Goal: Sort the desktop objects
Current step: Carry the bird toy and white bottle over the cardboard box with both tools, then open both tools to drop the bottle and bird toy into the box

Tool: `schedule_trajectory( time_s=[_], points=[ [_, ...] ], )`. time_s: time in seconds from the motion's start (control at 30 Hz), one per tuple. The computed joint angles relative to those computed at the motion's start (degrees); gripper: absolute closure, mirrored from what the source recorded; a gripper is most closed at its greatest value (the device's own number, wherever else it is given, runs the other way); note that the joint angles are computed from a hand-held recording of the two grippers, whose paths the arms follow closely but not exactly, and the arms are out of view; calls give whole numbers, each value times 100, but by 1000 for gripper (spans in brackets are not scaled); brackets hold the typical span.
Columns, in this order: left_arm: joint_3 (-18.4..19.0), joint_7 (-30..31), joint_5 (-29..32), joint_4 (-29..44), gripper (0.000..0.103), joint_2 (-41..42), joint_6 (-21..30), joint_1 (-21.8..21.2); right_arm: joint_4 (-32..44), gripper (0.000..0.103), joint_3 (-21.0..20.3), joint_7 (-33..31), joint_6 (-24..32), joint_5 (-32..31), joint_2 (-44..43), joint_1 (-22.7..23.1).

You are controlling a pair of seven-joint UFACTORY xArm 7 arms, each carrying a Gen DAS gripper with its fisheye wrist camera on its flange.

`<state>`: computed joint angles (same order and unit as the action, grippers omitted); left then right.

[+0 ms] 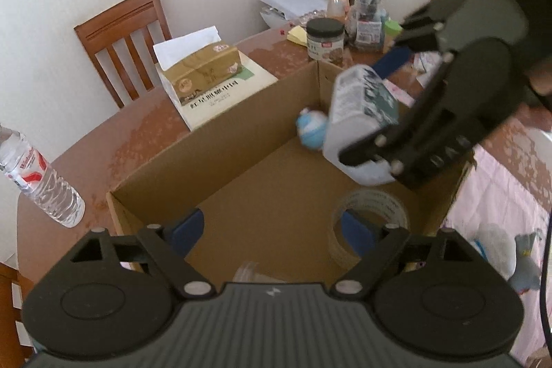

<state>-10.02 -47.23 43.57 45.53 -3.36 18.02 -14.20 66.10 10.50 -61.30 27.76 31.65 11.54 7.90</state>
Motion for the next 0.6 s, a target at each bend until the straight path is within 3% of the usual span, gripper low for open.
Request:
schedule_trajectory(
  time_s=[0.27, 0.6],
  points=[
    [-42, 157, -258, -252, 16, -222, -43, 37, 400, 16, 40, 525, 38, -385, 367, 87],
    [-169, 189, -468, -498, 15, -480, 14, 191, 437, 9, 218, 516, -8, -413, 422, 84]
  ],
)
